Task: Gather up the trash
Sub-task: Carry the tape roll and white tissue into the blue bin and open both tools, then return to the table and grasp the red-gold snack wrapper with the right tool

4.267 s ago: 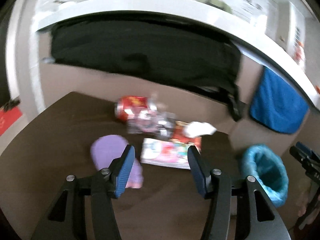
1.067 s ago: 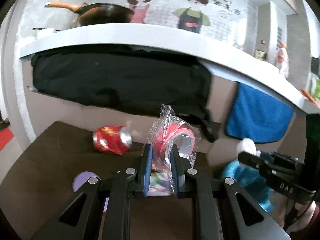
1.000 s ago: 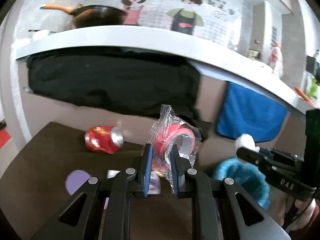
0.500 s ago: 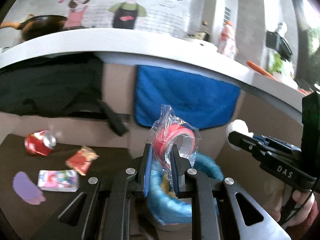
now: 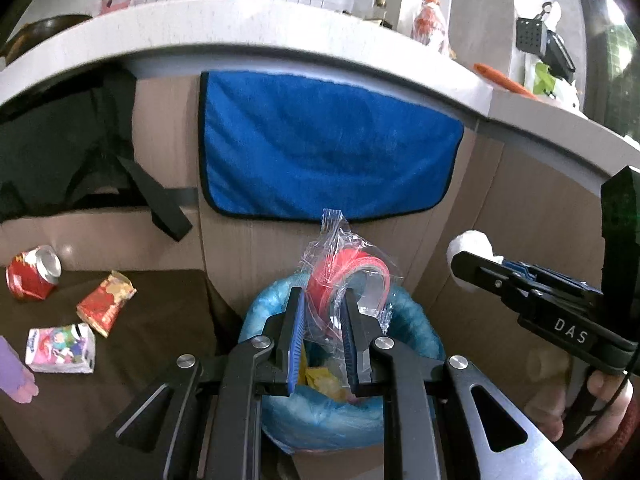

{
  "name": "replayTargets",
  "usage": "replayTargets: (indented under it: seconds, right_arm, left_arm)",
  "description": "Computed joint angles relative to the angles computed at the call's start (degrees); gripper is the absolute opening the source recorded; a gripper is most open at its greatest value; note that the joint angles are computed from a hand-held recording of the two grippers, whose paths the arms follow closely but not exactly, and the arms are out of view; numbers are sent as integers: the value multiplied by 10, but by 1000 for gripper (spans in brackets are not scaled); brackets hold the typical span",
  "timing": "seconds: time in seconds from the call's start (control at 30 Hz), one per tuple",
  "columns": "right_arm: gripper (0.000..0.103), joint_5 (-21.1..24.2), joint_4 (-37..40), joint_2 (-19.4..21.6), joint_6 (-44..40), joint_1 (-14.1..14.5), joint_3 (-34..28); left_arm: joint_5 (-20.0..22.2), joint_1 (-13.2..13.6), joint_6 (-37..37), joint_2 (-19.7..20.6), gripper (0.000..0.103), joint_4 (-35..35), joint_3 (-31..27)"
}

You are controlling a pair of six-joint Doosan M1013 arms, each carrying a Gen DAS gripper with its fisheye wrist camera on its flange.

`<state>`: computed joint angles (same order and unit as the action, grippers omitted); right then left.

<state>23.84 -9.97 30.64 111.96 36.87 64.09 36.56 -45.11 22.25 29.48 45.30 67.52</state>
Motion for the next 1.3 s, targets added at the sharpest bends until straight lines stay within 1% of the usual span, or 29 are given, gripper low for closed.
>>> replayTargets:
  seconds: [0.3, 0.5, 0.93, 0.97, 1.0, 1.03, 1.07, 1.1, 1.17, 1.3]
  right_arm:
    - [24, 18, 46, 20, -29, -5, -13]
    - [24, 35, 54, 35, -34, -7, -26]
    - [25, 68, 105, 68, -63, -16, -59]
    - [28, 67, 116, 69, -71, -18, -59]
    - [29, 64, 126, 68, -76, -19, -56]
    - [31, 63, 133, 68, -79, -20, -55]
    - [40, 62, 138, 68, -80, -21, -54]
    - [52, 59, 136, 68, -74, -21, -52]
    - [62, 48, 122, 62, -56, -21, -42]
    - [62, 50, 126, 59, -46, -22, -40]
  left_arm:
    - [-8, 12, 20, 12, 18, -50, 0]
    - [-15, 22, 39, 21, 18, -83, -5]
    - [-11, 39, 116, 51, 19, -184, -37]
    - [-14, 41, 126, 53, 20, -197, -39]
    - [-19, 44, 137, 54, 28, -218, -40]
    - [-26, 48, 146, 54, 41, -237, -39]
    - [-37, 52, 152, 53, 47, -257, -36]
    - [-45, 54, 153, 52, 53, -267, -33]
    - [-51, 56, 135, 48, 53, -258, -26]
    - [-48, 56, 90, 35, 53, -218, -13]
